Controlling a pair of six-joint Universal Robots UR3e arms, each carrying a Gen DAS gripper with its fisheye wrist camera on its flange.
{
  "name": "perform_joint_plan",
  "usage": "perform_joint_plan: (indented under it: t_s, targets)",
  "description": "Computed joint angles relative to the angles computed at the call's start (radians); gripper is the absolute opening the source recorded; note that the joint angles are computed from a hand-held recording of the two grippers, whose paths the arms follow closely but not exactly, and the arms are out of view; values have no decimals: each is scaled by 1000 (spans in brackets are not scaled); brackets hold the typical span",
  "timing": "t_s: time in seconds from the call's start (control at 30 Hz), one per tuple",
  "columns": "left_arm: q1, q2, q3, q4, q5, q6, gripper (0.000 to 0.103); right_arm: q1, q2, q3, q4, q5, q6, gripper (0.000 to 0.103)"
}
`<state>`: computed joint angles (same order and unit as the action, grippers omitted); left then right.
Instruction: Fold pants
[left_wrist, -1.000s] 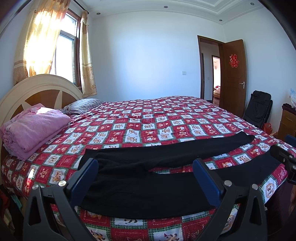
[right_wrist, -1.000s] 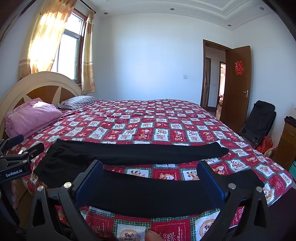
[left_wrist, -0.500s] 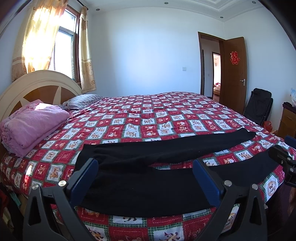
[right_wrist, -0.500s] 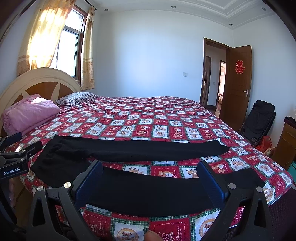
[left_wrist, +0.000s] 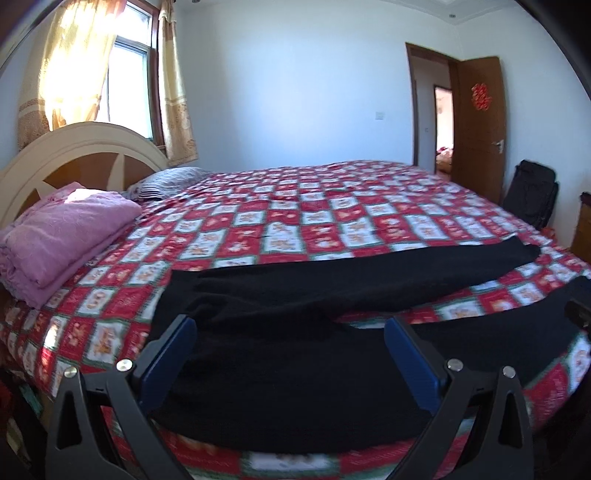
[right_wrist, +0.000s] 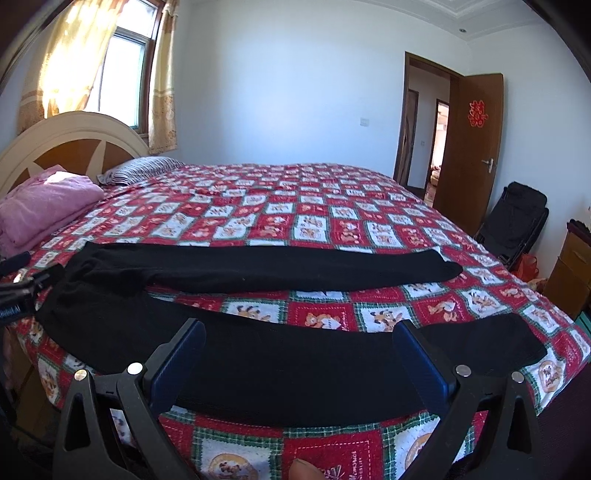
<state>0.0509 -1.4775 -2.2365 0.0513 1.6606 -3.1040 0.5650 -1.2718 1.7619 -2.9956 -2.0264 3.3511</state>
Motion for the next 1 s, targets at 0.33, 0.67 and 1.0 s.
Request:
perform_joint_plan:
  t_s: [0.33,0.67,1.0]
  targets:
    - [266,-292,281,-60,-88,180,103,-114,140,-188,181,17,-6,102]
    - [337,-552,589,-230,-82,200,103,-200,325,-471,337,-6,-97,102]
    - [364,-699,822,-432,-116,204,103,-310,476,-753,527,78,-146,102]
